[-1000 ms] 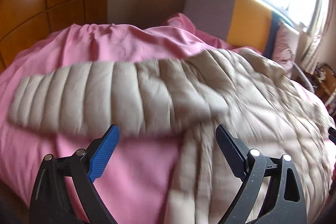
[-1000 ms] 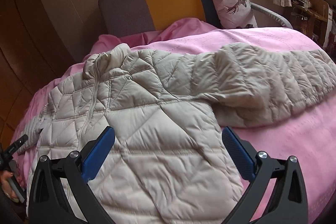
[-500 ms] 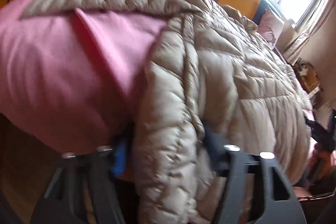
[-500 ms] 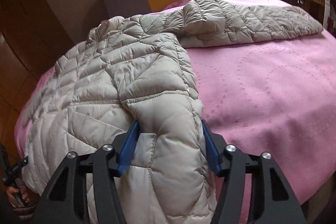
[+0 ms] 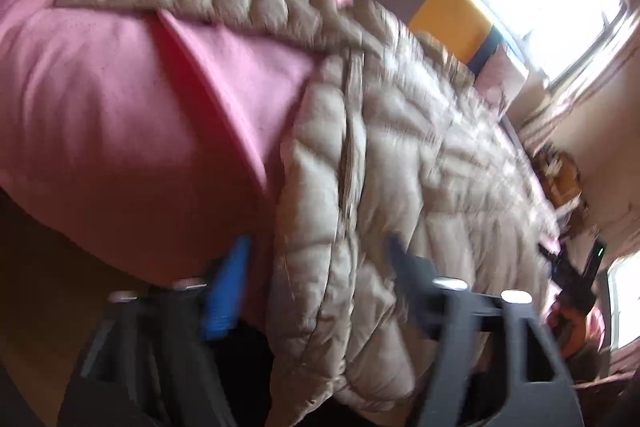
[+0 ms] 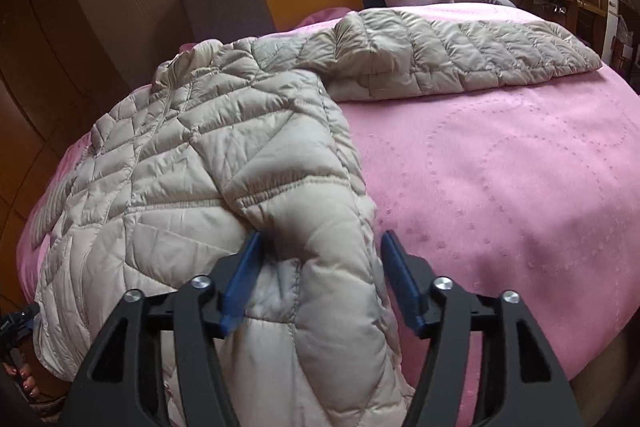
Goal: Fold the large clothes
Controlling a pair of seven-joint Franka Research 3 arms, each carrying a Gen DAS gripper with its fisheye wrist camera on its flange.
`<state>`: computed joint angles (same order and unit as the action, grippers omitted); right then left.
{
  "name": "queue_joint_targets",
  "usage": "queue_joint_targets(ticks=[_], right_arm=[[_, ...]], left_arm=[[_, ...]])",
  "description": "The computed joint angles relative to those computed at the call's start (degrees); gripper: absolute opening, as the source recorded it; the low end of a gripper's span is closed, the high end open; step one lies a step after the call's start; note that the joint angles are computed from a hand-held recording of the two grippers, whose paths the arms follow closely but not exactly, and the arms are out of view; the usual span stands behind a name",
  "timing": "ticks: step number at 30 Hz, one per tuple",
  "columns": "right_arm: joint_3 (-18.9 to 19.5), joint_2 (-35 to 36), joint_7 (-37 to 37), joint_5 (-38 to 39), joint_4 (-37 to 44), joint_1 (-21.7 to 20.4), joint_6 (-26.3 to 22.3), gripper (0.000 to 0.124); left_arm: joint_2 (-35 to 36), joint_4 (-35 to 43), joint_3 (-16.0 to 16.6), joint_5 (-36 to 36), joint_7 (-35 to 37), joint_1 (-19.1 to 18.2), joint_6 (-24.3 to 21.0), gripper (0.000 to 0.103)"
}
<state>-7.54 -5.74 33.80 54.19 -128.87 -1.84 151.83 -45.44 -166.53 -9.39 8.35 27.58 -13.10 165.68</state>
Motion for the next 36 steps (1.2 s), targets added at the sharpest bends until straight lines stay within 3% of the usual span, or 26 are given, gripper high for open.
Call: queue_joint_targets(ticks=[1, 3, 5, 8, 12, 14, 17, 20, 22, 24, 26, 28, 30, 32, 34, 35, 36], right_arm=[[0.3, -0.5, -1.7, 1.9, 0.1, 0.5, 2.3, 0.082], [0.4, -0.8, -6.6, 6.9, 1.2, 1.9, 4.1, 0.084], [0.8, 0.2, -8.1, 8.8, 3.1, 2.8, 3.5, 0.088], [2.3, 2.9, -8.8, 9.2, 5.5, 3.9, 4.2, 0.088], [5.4, 7.9, -8.4, 5.7, 8.2, 5.7, 11.2, 0.095], [5.9, 10.5, -4.3, 0.3, 9.6, 5.9, 12.0, 0.098], [6.4, 13.6, 1.1, -6.0, 10.5, 5.3, 11.6, 0.101], [8.3, 14.0, -3.0, -2.0, 10.5, 3.5, 11.6, 0.101], [8.7, 13.9, -4.1, -0.8, 10.4, 3.0, 11.4, 0.101], [8.9, 14.0, -5.0, 0.3, 10.5, 2.7, 11.0, 0.101], [8.9, 14.0, -5.1, 0.6, 10.6, 2.6, 10.6, 0.101], [8.8, 14.0, -5.1, 0.7, 10.7, 2.6, 10.4, 0.101], [8.8, 14.1, -4.9, 0.5, 10.8, 2.7, 10.5, 0.101], [8.8, 14.1, -5.3, 0.9, 10.7, 2.6, 10.3, 0.101], [8.8, 13.9, -5.4, 1.0, 10.6, 2.5, 10.2, 0.101], [8.8, 14.0, -5.4, 1.1, 10.7, 2.6, 10.2, 0.101], [8.8, 14.0, -5.5, 1.2, 10.7, 2.5, 10.1, 0.101]], left_arm=[[-2.1, -0.6, -1.5, 1.0, -1.3, 2.8, 0.9, 0.088], [-3.8, -0.3, -2.5, 2.6, -2.3, 6.5, 0.6, 0.089], [-4.3, 0.6, -2.7, 3.8, -3.8, 10.9, -1.2, 0.089], [-3.3, 0.5, -1.5, 4.0, -7.8, 17.0, 0.4, 0.089], [1.6, 2.0, 0.9, 4.0, -10.5, 23.1, 3.3, 0.080], [4.9, 2.6, 2.3, 3.3, -12.3, 26.1, 6.2, 0.073], [9.5, 2.9, 6.0, 1.3, -12.6, 27.1, 11.6, 0.068], [14.3, 3.2, 10.5, -1.1, -11.2, 25.9, 18.7, 0.067], [16.4, 3.7, 8.9, -2.7, -12.2, 28.4, 19.9, 0.060], [18.9, 3.3, 10.1, -4.2, -12.7, 28.2, 24.5, 0.054], [20.8, 3.3, 6.8, -6.1, -13.4, 31.6, 28.3, 0.052], [21.8, 3.7, 5.0, -7.5, -13.2, 33.2, 29.1, 0.039], [22.2, 4.0, 6.5, -8.1, -13.6, 31.8, 27.7, 0.015], [22.2, 3.5, 7.4, -8.9, -14.5, 31.0, 28.8, 0.009], [21.1, 2.4, 4.2, -9.7, -15.2, 33.8, 30.4, 0.007], [19.5, 1.6, 0.2, -12.4, -14.2, 36.8, 31.1, 0.007], [18.3, 0.9, -1.9, -13.6, -14.1, 38.3, 31.5, 0.007]])
